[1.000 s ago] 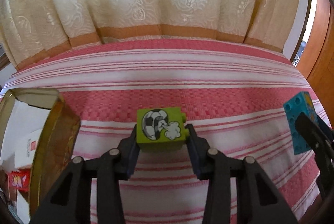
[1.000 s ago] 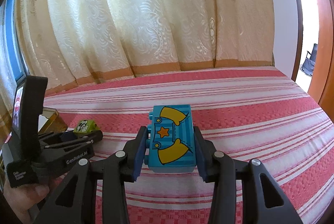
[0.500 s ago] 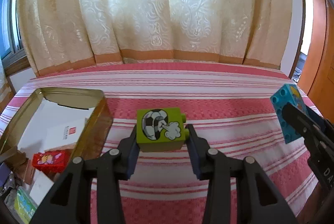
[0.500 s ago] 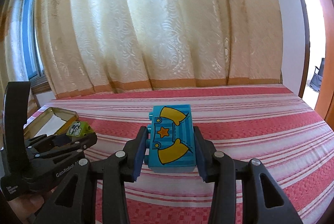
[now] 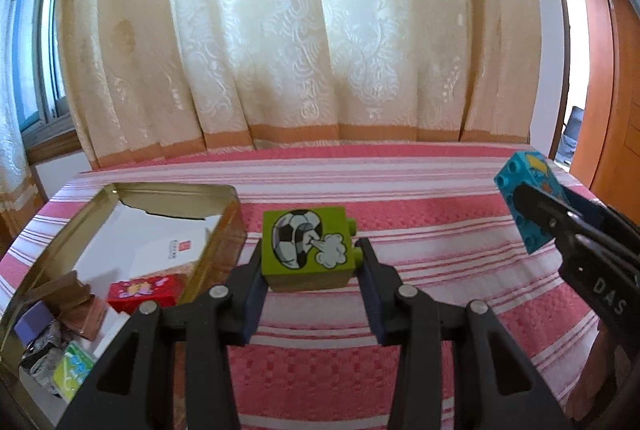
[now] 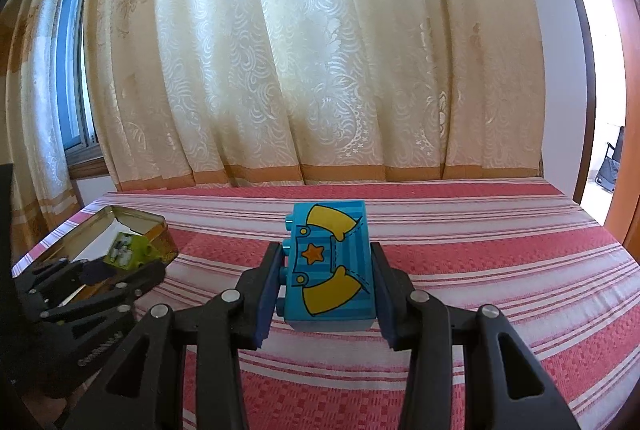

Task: Organize rigid objects
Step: 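Lift the green brick with the left tool while the right tool carries the blue brick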

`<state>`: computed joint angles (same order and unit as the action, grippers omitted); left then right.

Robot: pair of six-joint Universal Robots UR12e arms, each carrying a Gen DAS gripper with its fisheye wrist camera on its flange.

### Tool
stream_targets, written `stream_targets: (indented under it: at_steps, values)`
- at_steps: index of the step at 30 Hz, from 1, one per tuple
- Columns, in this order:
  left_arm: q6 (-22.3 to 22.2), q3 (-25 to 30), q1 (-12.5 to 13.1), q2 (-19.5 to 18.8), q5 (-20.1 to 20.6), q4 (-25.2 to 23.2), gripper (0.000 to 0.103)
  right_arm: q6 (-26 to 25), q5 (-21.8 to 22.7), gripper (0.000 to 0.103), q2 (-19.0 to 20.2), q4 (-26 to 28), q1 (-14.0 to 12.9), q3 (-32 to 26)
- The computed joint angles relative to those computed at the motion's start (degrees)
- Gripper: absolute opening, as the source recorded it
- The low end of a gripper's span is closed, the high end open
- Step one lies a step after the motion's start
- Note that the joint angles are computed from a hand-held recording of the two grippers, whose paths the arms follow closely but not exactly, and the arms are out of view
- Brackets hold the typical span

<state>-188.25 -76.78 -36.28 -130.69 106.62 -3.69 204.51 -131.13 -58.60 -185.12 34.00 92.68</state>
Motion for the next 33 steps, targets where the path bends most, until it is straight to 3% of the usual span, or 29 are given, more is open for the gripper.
stream_targets:
  at_steps: [12, 33]
  values:
    - [0.0, -3.3, 0.2, 1.5, -0.5, 4.2, 0.041, -5.9, -4.7, 0.045, 1.6, -2.9, 2.2, -1.7]
    - [-0.2, -7.4, 0.8, 3.4, -1.2, 10.0, 0.041, -8.1, -5.8, 0.045, 2.4, -7.0, 3.4, -2.0]
